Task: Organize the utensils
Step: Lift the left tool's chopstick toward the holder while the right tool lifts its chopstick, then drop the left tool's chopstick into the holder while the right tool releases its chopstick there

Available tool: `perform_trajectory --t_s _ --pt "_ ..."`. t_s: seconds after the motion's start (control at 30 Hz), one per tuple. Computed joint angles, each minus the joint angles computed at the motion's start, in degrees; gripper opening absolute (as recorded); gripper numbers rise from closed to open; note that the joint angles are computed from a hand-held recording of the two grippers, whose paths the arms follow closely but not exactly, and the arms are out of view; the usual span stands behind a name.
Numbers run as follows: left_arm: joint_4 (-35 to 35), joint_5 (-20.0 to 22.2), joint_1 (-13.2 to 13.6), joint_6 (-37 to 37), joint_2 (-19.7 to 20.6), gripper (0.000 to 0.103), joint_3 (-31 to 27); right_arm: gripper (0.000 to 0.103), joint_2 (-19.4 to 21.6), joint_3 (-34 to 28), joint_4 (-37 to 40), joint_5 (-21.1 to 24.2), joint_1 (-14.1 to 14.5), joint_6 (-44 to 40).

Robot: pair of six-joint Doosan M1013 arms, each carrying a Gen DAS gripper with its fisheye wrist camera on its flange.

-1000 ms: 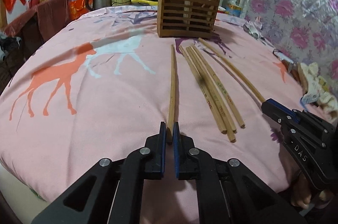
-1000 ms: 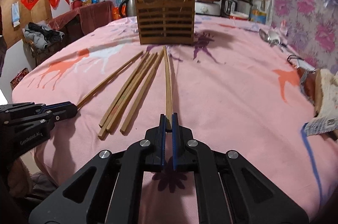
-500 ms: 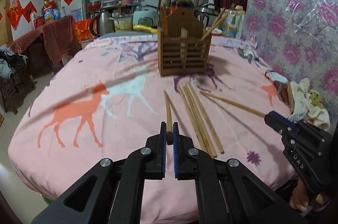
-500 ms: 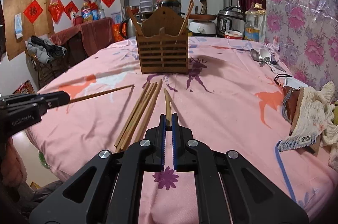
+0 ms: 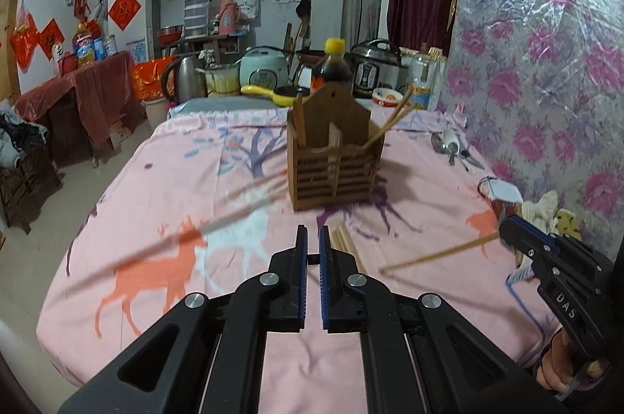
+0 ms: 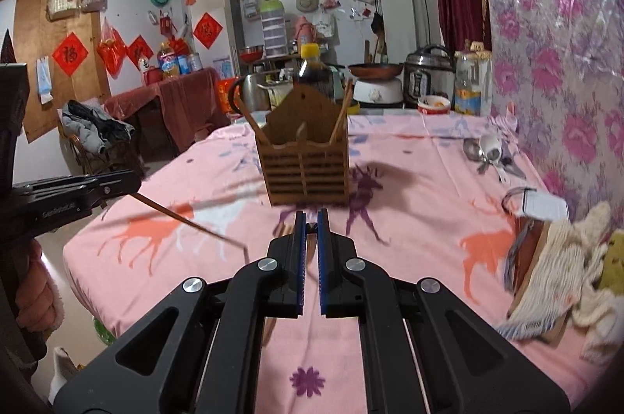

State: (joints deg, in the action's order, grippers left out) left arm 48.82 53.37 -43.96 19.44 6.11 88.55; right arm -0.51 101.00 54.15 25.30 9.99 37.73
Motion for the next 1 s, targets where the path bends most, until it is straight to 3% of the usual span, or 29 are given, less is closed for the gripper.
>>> perform_trajectory --t_s 0.23,0.5,0.73,1.0 --pt "-4.12 -1.8 2.59 5.35 1.36 0.006 -4.05 0.006 1.83 -3.57 -3.34 2.13 0.36 3.29" --pt "-6.69 -3.13 5.46 12.26 4.7 0.006 -12.48 0.006 4.84 -11.16 -4.66 4.42 0.17 6.96" --pt "-2.16 -4.96 6.95 13.04 7.73 0.006 -20.46 0.006 7.66 -18.52 -3.59 3.05 0.36 6.58" --pt "-1.2 -5.26 10.43 13.04 12.98 0.006 -27.94 0.006 13.71 -26.1 -11.58 3.1 2.0 14.8"
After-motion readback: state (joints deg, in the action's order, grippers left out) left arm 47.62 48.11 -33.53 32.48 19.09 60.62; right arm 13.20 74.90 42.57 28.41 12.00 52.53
